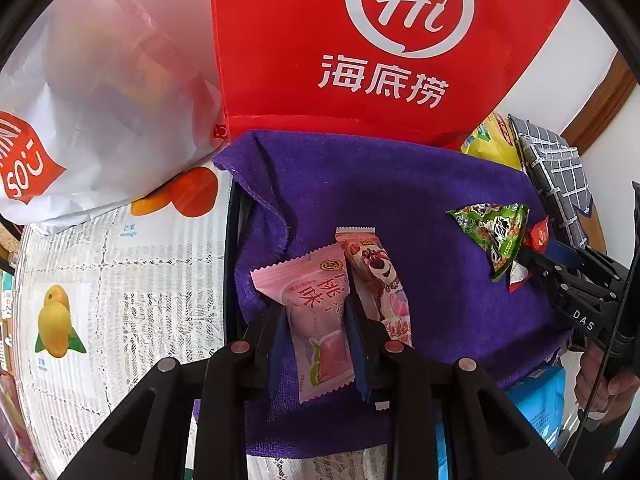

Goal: Organize snacks
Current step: 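Open both tools to release the candies beside the other snacks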

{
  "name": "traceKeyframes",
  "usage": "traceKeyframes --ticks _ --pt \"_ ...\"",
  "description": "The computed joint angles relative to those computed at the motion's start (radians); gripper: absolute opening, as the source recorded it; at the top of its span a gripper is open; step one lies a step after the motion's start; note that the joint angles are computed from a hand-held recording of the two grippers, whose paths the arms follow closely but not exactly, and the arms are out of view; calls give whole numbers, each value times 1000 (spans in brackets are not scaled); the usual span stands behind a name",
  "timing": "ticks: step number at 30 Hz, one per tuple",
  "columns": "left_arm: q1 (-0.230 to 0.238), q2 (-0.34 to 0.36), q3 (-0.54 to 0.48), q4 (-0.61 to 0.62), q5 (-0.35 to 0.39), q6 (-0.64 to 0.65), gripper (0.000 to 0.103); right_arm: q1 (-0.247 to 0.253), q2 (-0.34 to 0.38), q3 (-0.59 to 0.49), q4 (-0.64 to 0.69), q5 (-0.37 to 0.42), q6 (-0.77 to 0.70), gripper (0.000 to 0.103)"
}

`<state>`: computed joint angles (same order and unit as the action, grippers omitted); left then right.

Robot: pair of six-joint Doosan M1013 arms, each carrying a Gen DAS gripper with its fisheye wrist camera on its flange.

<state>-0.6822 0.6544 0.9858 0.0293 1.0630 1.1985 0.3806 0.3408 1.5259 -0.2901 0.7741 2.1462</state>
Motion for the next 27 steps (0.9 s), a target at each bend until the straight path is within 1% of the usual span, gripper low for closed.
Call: traceKeyframes --ticks 8,10,14,15,17,18,21,23,25,27 --pt "1 2 -2 -9 5 12 27 4 -12 1 -3 -20 -7 43" --pt "1 0 0 -16 2 17 27 5 -20 5 -5 -32 -4 46" --pt "3 -9 8 -36 -7 35 27 11 -41 15 -42 -54 31 49" --pt "4 -11 8 -42 -8 40 29 12 -46 17 -47 -57 36 51" --pt "5 -19 13 -55 -14 46 39 16 -56 19 -66 -65 61 52" --pt "4 -24 16 -56 -22 49 47 20 -59 18 -84 -63 88 52" --pt "1 -43 31 -50 -47 54 48 28 -77 22 -117 -64 128 52" --pt "0 -58 43 -53 -66 58 49 40 -92 27 -170 -69 167 52" --pt "0 -73 58 -48 -87 59 50 55 -108 36 -236 -64 223 58" --pt "-1 -86 68 -46 -104 58 50 66 -124 47 -275 -56 265 60"
